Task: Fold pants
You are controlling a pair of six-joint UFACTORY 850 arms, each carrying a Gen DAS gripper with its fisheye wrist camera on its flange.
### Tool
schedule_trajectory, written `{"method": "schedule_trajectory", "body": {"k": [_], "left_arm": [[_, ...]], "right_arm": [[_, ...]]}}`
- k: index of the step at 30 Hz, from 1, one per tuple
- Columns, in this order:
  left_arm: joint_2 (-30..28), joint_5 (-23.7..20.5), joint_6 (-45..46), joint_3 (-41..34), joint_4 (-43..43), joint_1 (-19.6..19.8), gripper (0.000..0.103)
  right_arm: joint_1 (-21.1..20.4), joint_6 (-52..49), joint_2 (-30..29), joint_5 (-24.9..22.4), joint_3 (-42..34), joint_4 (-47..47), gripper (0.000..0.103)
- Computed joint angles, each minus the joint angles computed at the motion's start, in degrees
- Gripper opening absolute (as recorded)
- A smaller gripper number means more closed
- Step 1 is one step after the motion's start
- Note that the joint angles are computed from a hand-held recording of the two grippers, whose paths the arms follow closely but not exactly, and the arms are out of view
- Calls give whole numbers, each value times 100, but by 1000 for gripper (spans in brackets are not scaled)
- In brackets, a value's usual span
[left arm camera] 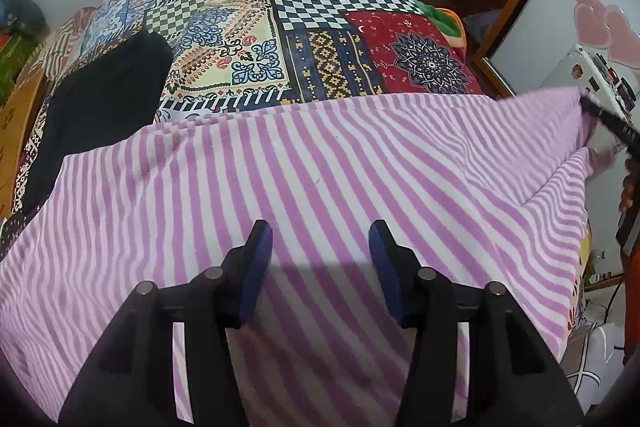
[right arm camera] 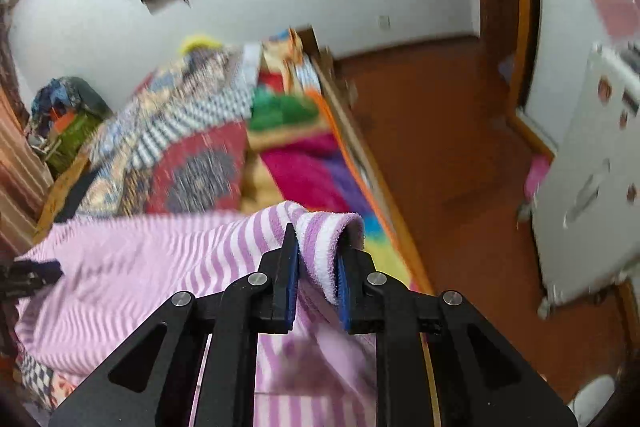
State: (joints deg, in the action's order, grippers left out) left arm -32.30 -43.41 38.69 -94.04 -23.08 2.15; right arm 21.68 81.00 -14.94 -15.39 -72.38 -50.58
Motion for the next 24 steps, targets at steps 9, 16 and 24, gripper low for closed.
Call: {"method": "schedule_trajectory", "body": {"k": [9, 16, 24], "left_arm": [[117, 165, -8, 157, 71, -3, 51], [224, 196, -49, 228, 67, 30, 51], [564, 316, 56, 516, -184, 88, 51]], "right_arm": [[-112, -1302, -852, -1119, -805, 1344, 38], [-179, -1989, -189, -849, 5, 2513, 39], [87, -2041, 353, -826, 677, 3094, 51]]}}
